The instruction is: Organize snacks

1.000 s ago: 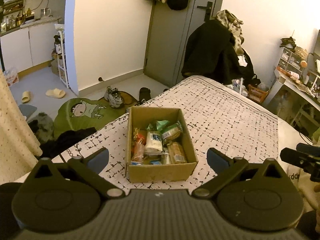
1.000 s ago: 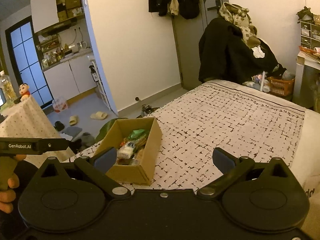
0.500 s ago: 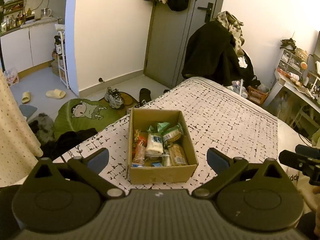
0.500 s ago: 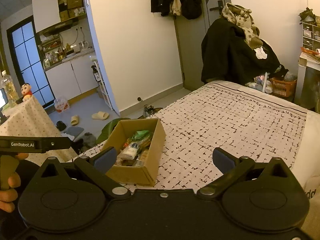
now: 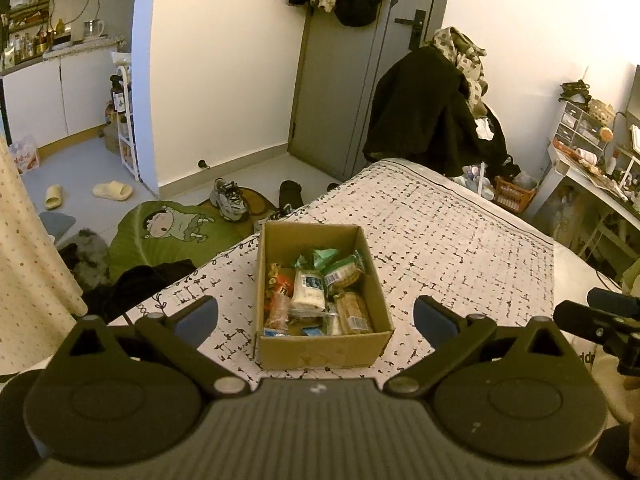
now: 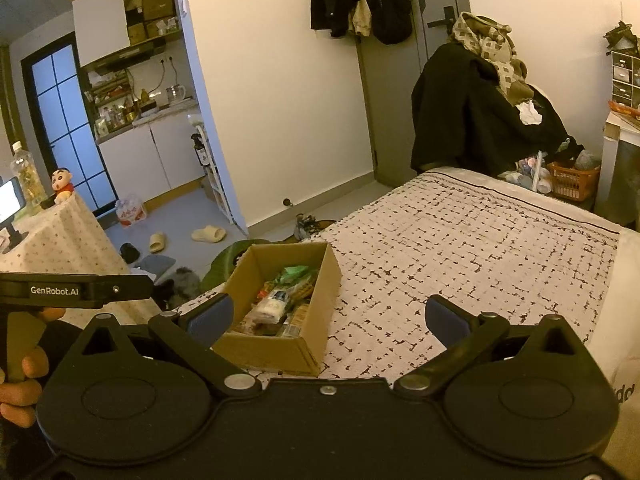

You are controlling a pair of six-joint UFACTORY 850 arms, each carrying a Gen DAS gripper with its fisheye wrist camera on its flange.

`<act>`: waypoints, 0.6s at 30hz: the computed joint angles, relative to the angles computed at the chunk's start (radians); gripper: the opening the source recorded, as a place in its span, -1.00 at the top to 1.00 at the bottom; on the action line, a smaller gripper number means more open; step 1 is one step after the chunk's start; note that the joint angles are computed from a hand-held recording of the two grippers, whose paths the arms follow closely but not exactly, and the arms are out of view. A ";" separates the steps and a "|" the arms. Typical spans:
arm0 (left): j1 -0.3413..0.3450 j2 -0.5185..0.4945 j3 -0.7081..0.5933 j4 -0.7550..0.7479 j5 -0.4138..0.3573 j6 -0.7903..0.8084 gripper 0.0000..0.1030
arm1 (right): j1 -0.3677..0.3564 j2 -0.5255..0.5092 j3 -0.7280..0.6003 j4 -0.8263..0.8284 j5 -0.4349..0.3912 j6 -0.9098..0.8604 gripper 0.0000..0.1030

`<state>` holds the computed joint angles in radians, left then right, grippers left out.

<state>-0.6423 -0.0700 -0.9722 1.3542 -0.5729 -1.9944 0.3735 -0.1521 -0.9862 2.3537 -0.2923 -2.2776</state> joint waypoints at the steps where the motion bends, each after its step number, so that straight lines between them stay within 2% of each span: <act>1: 0.000 0.001 0.001 0.000 0.003 -0.002 -1.00 | 0.000 0.000 -0.001 -0.004 0.000 0.004 -1.00; 18: -0.014 0.006 -0.008 -0.024 -0.035 0.021 -1.00 | -0.009 0.002 0.005 -0.047 -0.012 0.052 -1.00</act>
<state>-0.6561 -0.0636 -0.9800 1.3302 -0.6077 -1.9736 0.3642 -0.1501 -0.9816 2.3066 -0.3047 -2.2259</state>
